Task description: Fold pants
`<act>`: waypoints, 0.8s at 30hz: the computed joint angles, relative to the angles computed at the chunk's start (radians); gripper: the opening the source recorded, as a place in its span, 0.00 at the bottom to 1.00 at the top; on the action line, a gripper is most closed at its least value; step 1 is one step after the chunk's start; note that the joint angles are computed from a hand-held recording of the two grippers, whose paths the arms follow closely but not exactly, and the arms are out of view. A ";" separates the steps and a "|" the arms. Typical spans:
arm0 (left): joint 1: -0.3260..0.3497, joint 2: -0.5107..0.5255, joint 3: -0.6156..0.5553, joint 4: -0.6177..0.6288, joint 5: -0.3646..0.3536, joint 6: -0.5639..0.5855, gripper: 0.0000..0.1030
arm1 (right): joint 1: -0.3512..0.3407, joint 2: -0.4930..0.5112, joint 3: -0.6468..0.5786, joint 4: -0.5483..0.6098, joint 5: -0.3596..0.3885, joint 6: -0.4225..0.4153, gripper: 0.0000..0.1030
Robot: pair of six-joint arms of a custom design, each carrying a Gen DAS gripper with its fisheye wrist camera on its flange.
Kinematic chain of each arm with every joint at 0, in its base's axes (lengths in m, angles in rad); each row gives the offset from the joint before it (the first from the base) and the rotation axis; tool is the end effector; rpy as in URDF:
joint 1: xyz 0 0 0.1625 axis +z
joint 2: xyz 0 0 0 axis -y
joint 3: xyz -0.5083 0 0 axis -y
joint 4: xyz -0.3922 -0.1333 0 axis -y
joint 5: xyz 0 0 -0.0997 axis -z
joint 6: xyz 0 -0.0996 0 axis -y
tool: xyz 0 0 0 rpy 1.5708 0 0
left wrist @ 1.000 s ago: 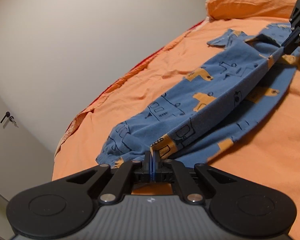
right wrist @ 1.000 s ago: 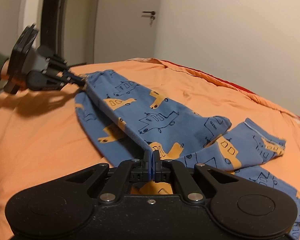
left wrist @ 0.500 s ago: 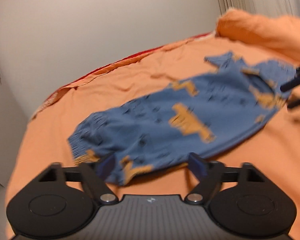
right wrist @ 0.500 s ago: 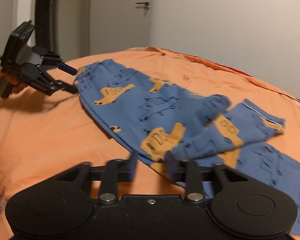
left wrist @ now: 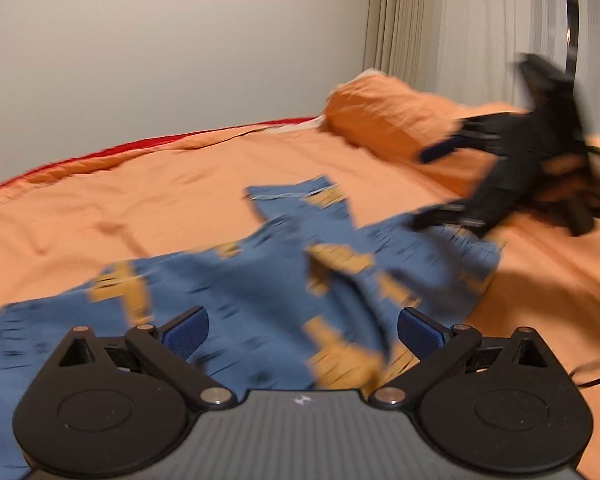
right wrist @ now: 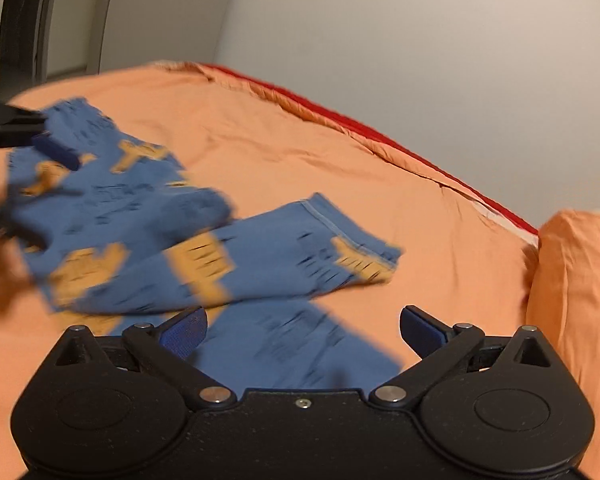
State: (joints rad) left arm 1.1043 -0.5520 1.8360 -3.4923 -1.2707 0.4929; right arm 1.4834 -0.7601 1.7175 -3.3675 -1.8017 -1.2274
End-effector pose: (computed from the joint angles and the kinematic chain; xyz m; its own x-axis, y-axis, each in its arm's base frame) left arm -0.1607 -0.6810 0.0357 -0.6504 0.5797 -0.4909 0.7596 0.5033 -0.4119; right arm 0.0461 -0.7398 0.2014 -0.3764 -0.5409 0.7522 -0.8795 0.4638 -0.1066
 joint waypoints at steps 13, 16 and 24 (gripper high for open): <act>0.056 0.052 -0.129 0.177 -0.180 -0.262 0.28 | 0.106 0.278 -0.604 0.599 -0.171 0.457 0.60; 0.058 0.050 -0.137 0.203 -0.177 -0.276 0.17 | 0.109 0.321 -0.651 0.614 -0.245 0.517 0.45; 0.036 0.049 -0.132 0.196 -0.152 -0.255 0.01 | 0.076 0.227 -0.484 0.421 -0.100 0.549 0.00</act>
State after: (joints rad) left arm 1.1407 -0.5031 1.7037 -3.2966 -1.4224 0.2383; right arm 1.5590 -0.5327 1.2338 -2.9466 -1.9020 -0.6783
